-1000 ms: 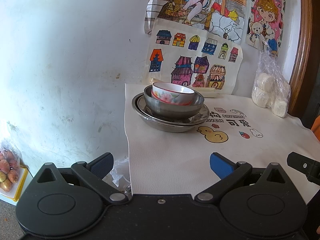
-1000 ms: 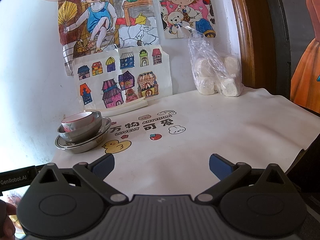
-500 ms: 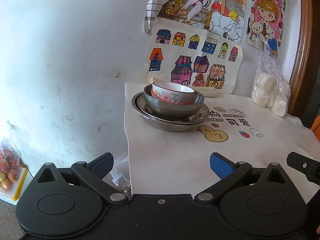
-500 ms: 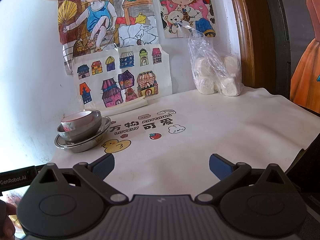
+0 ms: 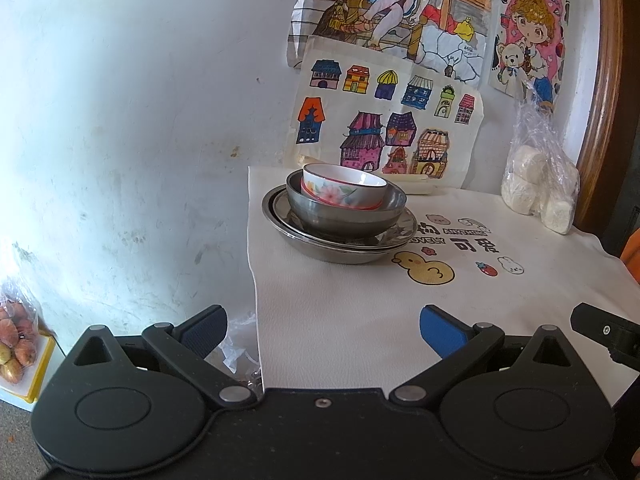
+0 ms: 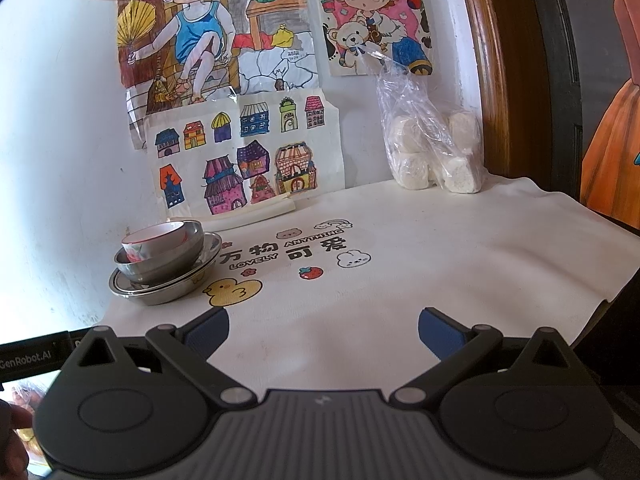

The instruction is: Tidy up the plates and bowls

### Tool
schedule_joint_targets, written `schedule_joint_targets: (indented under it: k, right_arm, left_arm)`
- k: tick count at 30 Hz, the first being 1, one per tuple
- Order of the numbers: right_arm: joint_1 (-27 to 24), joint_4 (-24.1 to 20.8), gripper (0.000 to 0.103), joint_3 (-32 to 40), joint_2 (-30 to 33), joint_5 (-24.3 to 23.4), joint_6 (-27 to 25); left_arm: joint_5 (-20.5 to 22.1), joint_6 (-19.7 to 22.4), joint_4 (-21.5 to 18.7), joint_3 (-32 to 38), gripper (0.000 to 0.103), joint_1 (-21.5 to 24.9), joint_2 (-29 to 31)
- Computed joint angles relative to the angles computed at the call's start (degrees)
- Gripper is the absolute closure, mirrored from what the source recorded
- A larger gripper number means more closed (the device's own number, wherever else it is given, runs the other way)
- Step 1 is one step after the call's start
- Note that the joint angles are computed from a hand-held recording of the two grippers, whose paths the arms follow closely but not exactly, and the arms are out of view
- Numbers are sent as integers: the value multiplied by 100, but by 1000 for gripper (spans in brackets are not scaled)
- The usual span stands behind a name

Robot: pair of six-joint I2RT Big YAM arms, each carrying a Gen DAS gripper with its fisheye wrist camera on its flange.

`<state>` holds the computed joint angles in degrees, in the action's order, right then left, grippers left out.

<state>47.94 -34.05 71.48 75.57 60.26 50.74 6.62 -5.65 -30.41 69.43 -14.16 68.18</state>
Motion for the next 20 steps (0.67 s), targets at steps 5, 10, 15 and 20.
schedule_joint_targets:
  k: [5, 10, 15, 20]
  right_arm:
    - [0, 4, 0, -6, 2, -8, -5]
    - [-1, -3, 0, -7, 10, -25, 7]
    - [-19, 2, 0, -2, 16, -64, -9]
    - [-34, -7, 0, -13, 9, -102, -2]
  left_arm:
    - [-3, 54, -82, 16, 1, -41, -12]
    - [-8, 169, -55, -7, 1, -75, -52]
    - [88, 262, -8, -20, 1, -53, -65]
    - [46, 286, 3, -22, 1, -64, -62]
